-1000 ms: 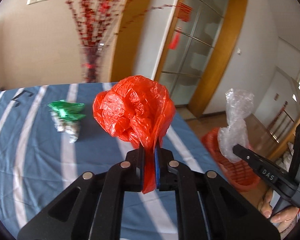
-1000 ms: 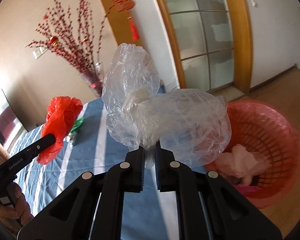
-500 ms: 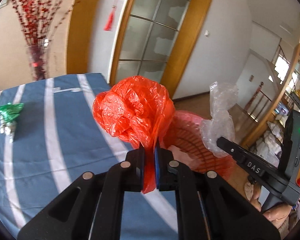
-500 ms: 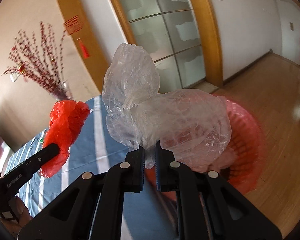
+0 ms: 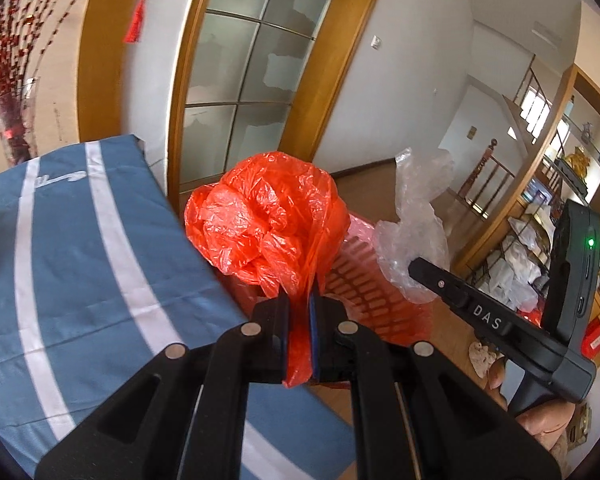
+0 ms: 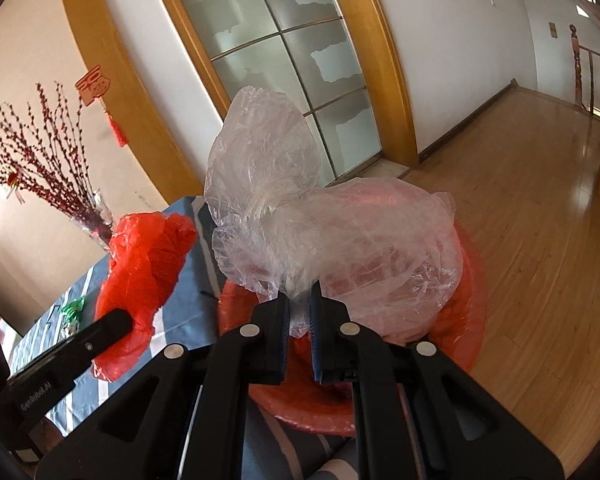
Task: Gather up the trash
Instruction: 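Carry both bags over the red wastebasket and open both tools to drop them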
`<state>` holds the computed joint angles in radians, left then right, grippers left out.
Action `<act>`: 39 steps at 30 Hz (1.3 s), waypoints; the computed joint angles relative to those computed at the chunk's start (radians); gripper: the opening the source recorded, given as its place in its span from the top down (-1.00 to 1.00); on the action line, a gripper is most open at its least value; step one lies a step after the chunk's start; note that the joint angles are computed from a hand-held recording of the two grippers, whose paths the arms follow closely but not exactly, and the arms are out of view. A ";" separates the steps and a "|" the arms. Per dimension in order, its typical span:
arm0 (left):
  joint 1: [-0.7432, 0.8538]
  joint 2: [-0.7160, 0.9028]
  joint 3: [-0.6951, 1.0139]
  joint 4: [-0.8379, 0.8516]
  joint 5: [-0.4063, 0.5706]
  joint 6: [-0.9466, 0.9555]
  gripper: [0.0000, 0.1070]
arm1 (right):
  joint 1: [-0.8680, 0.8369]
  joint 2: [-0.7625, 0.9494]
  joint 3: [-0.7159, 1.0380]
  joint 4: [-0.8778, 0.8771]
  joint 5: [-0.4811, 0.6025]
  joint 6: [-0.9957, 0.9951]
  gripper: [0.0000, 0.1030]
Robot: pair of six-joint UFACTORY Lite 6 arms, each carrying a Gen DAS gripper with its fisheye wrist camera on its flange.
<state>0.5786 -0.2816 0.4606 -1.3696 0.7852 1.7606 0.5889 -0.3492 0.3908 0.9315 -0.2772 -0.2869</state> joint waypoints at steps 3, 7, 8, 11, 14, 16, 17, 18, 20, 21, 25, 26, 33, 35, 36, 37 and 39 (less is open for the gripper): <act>-0.065 0.023 0.000 -0.040 -0.031 0.011 0.83 | -0.044 0.002 -0.005 -0.104 0.015 0.086 0.82; -0.138 0.073 0.012 -0.094 -0.070 0.044 0.83 | -0.104 0.018 -0.009 -0.304 0.028 0.264 0.82; -0.155 0.084 0.015 -0.108 -0.081 0.055 0.83 | -0.118 0.020 -0.011 -0.362 0.031 0.317 0.82; -0.193 0.112 0.023 -0.140 -0.100 0.073 0.83 | -0.157 0.036 -0.011 -0.512 0.032 0.447 0.82; -0.225 0.147 0.037 -0.167 -0.111 0.085 0.82 | -0.183 0.047 -0.006 -0.597 0.030 0.520 0.82; -0.245 0.173 0.050 -0.183 -0.117 0.090 0.82 | -0.185 0.062 0.004 -0.614 0.025 0.542 0.82; -0.255 0.193 0.058 -0.192 -0.119 0.096 0.82 | -0.194 0.065 0.004 -0.649 0.023 0.575 0.82; -0.261 0.202 0.058 -0.200 -0.120 0.100 0.82 | -0.198 0.072 0.007 -0.672 0.020 0.598 0.82; -0.279 0.225 0.057 -0.219 -0.129 0.109 0.81 | -0.214 0.086 0.011 -0.753 0.015 0.670 0.79; -0.284 0.235 0.062 -0.222 -0.132 0.107 0.80 | -0.210 0.094 0.012 -0.749 0.009 0.671 0.79; -0.292 0.294 0.088 -0.241 -0.149 0.115 0.72 | -0.249 0.117 0.006 -0.950 -0.010 0.880 0.72; -0.292 0.303 0.092 -0.239 -0.148 0.113 0.68 | -0.266 0.120 0.002 -1.029 -0.016 0.961 0.65; -0.264 0.342 0.101 -0.248 -0.155 0.139 0.43 | -0.277 0.123 -0.009 -1.076 -0.018 1.020 0.45; -0.244 0.337 0.097 -0.245 -0.158 0.150 0.38 | -0.275 0.115 -0.015 -1.047 -0.015 0.996 0.42; -0.233 0.336 0.096 -0.243 -0.158 0.156 0.37 | -0.273 0.106 -0.020 -1.020 -0.009 0.971 0.42; -0.222 0.334 0.096 -0.238 -0.158 0.156 0.36 | -0.274 0.105 -0.019 -1.011 -0.006 0.962 0.41; -0.193 0.333 0.094 -0.228 -0.156 0.161 0.30 | -0.269 0.097 -0.019 -0.966 0.004 0.924 0.35</act>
